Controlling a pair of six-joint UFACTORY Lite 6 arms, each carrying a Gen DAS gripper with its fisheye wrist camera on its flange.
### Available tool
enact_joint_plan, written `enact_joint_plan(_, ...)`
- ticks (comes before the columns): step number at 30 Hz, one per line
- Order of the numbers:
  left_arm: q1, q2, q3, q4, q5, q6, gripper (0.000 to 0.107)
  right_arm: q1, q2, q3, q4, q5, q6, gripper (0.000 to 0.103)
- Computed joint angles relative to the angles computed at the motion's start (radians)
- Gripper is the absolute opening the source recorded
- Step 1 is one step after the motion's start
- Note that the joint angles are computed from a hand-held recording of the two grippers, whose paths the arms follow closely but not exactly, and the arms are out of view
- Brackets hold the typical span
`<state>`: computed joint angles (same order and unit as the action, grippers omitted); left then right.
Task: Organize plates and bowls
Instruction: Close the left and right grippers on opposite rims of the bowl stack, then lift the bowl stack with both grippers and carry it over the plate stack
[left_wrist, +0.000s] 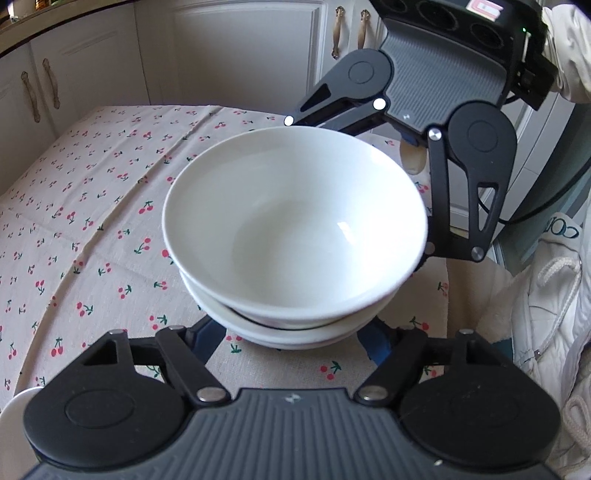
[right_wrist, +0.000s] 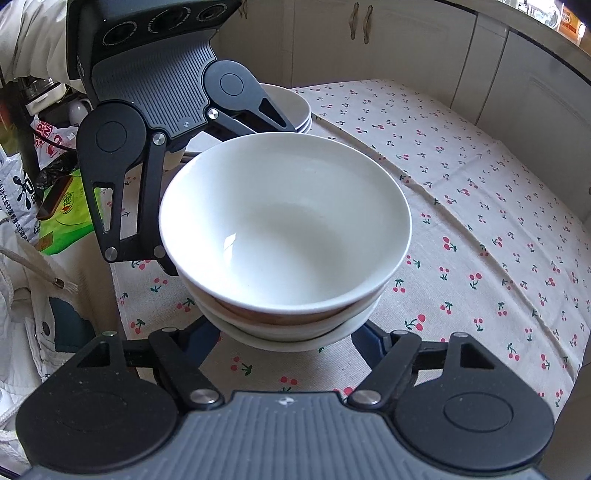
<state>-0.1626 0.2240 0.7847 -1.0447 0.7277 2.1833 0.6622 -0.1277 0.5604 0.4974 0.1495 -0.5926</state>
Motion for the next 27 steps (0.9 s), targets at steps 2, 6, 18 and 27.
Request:
enact_joint_plan(2, -0.001, -0.002, -0.001, -0.001, -0.002, 0.001, 0.077, 0.006, -0.002, 0.0, -0.051, -0.001, 0.054, 0.082)
enact_joint_plan(6, -0.004, -0.017, -0.015, -0.008, -0.011, 0.004, 0.077, 0.015, 0.004, 0.012, -0.142, 0.008, 0.154, 0.082)
enact_joint_plan(18, 0.031, -0.096, -0.058, -0.011, 0.02, 0.015, 0.076, 0.051, -0.035, 0.032, -0.431, 0.053, 0.466, 0.081)
enact_joint_plan(27, 0.133, -0.255, -0.097, 0.07, 0.102, -0.032, 0.076, 0.121, -0.024, 0.159, -0.587, 0.159, 0.632, 0.081)
